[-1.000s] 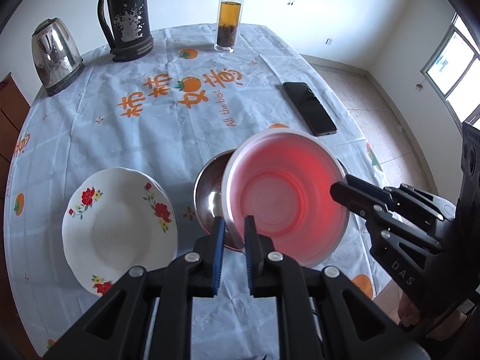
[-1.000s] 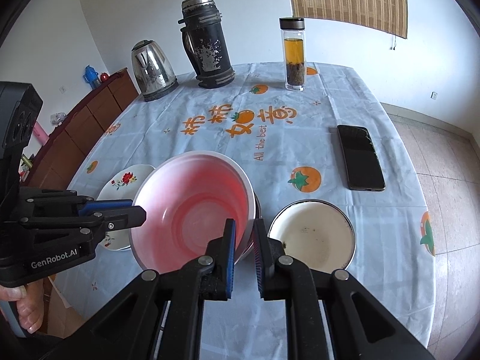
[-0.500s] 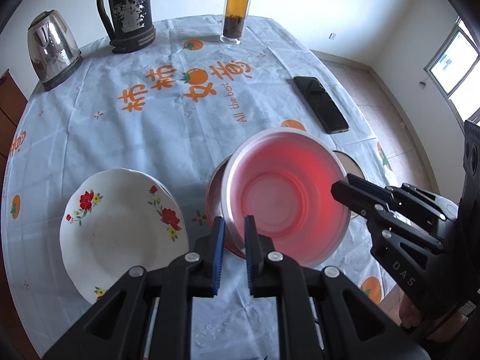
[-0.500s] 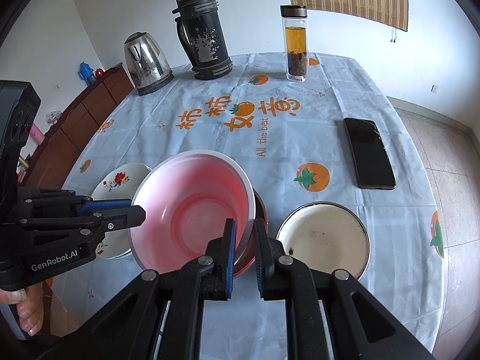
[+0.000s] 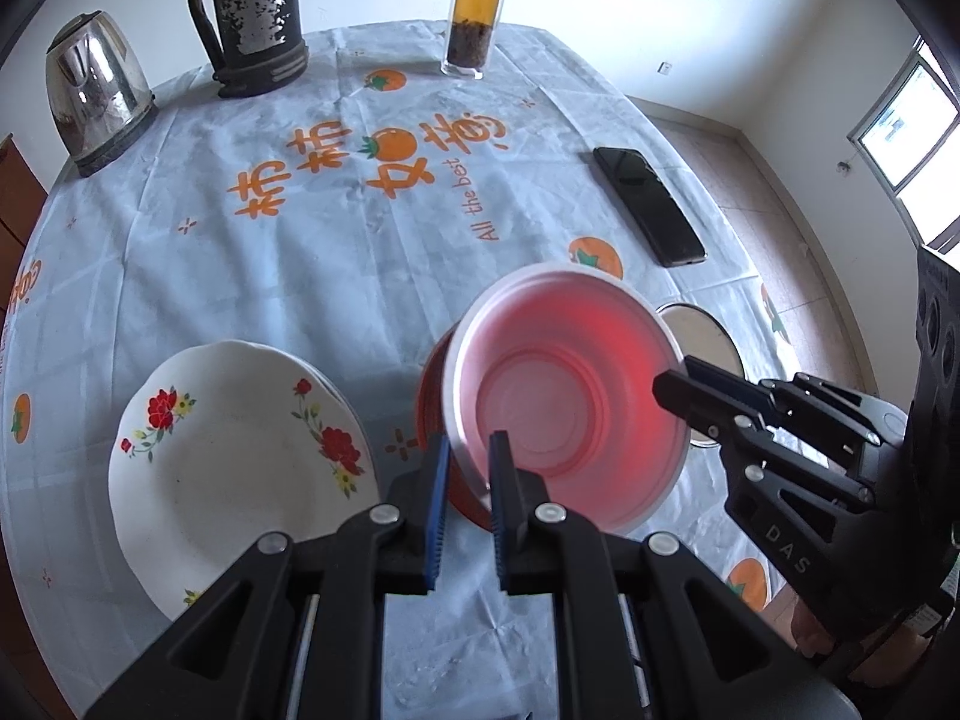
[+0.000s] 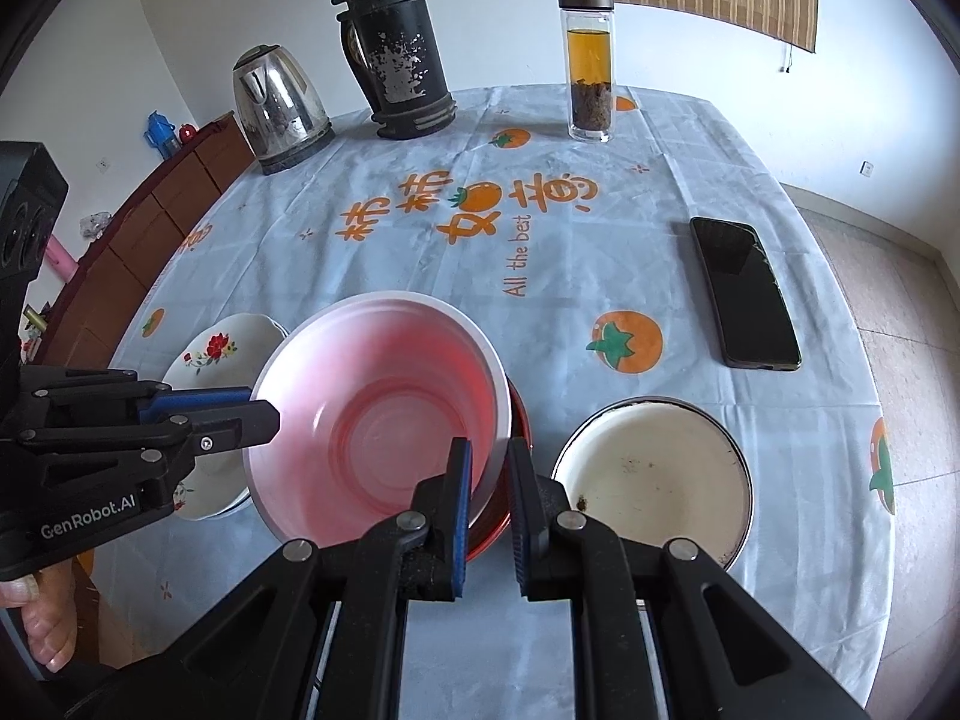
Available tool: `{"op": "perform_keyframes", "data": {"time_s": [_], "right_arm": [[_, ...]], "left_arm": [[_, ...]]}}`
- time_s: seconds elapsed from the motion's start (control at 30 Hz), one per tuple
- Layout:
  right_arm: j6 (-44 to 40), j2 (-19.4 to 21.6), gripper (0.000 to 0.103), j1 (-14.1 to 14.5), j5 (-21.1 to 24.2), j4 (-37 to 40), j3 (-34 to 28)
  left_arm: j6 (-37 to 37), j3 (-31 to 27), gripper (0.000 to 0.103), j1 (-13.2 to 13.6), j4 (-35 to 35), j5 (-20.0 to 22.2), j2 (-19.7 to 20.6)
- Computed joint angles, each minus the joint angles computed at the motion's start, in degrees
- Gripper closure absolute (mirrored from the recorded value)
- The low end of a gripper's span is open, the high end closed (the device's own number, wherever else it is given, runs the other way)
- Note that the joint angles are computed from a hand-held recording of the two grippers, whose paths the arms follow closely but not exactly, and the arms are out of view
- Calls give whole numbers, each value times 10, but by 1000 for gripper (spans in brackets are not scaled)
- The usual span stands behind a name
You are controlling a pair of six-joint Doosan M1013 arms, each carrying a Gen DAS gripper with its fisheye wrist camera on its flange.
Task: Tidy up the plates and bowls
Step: 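Lower the pink bowl into the steel bowl with both grippers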
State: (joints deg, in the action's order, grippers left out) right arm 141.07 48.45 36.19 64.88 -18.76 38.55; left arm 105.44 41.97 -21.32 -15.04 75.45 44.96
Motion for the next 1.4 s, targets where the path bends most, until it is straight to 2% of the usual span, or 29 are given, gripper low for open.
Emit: {"op": "perform_keyframes", "data": {"time_s": [1.4], "right_arm": [[-6,11,90,-1,22,16,-12]], "left_arm": [[-4,-3,93,0,5,25,13]]}}
